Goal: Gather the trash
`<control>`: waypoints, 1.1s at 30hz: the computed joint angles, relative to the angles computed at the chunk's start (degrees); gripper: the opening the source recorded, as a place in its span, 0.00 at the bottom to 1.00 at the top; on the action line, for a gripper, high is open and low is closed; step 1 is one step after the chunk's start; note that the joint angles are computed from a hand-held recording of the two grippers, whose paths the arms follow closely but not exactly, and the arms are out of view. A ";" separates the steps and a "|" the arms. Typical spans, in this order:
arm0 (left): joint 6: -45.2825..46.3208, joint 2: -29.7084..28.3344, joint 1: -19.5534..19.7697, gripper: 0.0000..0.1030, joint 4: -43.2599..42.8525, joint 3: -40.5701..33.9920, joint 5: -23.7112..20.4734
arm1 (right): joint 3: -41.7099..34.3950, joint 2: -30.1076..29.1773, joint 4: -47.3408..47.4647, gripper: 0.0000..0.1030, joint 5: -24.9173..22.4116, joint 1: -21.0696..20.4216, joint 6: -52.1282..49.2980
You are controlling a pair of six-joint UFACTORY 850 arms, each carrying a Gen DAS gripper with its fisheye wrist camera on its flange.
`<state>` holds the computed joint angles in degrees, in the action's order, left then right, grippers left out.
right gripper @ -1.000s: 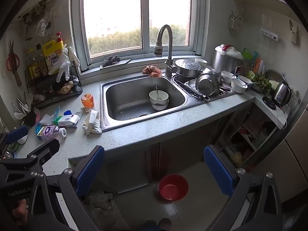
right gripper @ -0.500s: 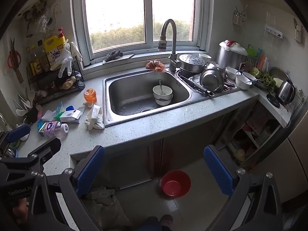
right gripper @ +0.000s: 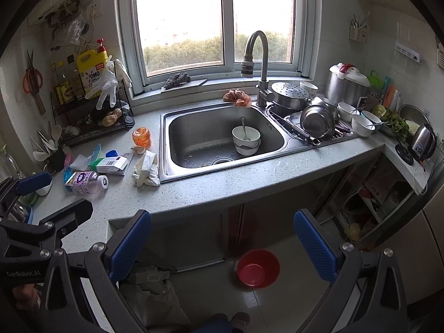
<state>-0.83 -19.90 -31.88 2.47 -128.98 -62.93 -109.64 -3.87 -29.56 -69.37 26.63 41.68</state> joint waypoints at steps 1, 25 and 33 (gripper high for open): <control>-0.26 0.12 -0.05 1.00 0.51 0.19 0.27 | 0.07 0.09 -0.56 1.00 0.05 0.14 -0.40; 0.89 -1.17 0.30 1.00 -1.43 -1.57 -2.08 | -1.51 -0.78 5.28 1.00 -0.80 -1.66 -7.10; 1.31 -1.30 0.44 1.00 -1.75 -1.61 -2.21 | -2.14 -1.13 6.19 1.00 -1.78 -1.96 -7.28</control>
<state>0.48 -21.20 -31.45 0.72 -130.59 -65.13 -111.78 -5.00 -23.37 -71.15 24.66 34.40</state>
